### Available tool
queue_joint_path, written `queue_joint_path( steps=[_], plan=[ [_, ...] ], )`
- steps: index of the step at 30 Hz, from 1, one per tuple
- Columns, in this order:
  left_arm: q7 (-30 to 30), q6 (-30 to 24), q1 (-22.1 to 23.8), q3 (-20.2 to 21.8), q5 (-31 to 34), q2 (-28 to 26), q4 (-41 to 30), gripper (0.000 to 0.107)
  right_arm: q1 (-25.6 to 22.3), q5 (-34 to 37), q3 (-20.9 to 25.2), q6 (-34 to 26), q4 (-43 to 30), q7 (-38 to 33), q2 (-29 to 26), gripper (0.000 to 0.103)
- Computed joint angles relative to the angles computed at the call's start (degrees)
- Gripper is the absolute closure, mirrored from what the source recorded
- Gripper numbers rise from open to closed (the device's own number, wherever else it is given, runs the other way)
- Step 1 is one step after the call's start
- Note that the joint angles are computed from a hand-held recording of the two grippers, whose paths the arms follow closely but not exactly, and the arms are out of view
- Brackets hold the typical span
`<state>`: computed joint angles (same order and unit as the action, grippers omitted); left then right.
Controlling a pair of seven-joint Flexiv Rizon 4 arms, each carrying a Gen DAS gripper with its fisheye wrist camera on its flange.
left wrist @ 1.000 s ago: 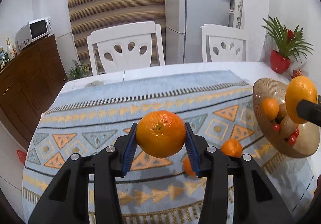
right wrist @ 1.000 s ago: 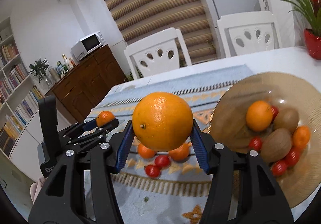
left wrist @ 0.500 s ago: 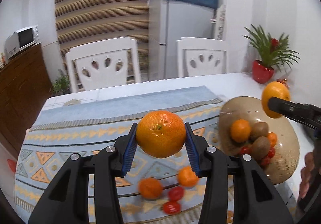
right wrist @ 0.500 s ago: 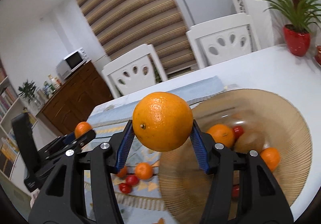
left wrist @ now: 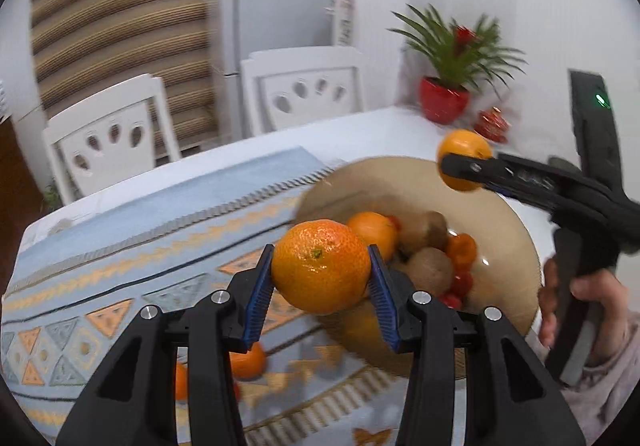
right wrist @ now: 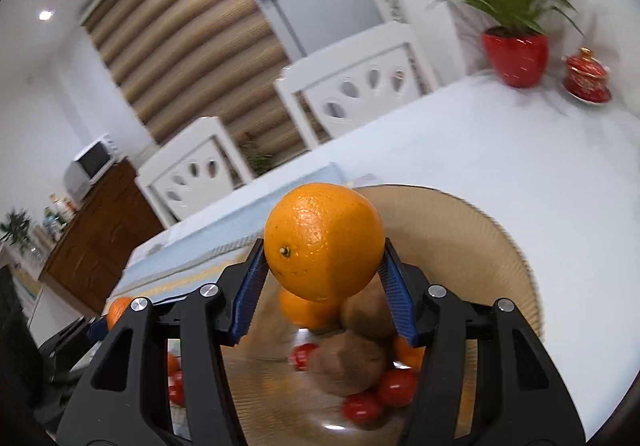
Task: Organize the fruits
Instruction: 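Carry the tangerine and large orange into the amber bowl and open both grippers, then withdraw both grippers from the bowl back over the fruit row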
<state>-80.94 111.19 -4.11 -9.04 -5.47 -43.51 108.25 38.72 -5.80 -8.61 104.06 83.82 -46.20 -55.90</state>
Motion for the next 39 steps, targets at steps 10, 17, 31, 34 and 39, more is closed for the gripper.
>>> queue_joint_path(
  steps=[10, 17, 31, 34, 39],
  plan=[
    [3.9, -4.4, 1.6, -5.8, 3.5, -3.2, -3.6, 0.063, 5.0, 4.2, -8.3, -0.5, 2.6, 2.8, 0.3, 0.046],
    [3.5, -5.1, -4.8, 1.1, -1.2, -3.6, -6.2, 0.009, 5.6, 4.1, -9.8, -1.0, 2.5, 4.2, -0.1, 0.025],
    [2.8, -7.2, -2.9, 2.2, -3.8, -1.6, -3.7, 0.009, 7.8, 7.3, -10.9, 1.2, 2.4, 1.7, -0.3, 0.003],
    [2.2, -6.7, -3.4, 3.4, -4.4, -1.0, -2.9, 0.009, 6.6, 6.0, -9.0, 0.7, 2.1, 1.2, 0.1, 0.003],
    [1.0, -5.8, -3.7, 5.2, -5.4, 0.1, -1.2, 0.009, 6.8, 5.5, -8.3, 1.5, 1.9, 0.7, 0.3, 0.003]
  ],
)
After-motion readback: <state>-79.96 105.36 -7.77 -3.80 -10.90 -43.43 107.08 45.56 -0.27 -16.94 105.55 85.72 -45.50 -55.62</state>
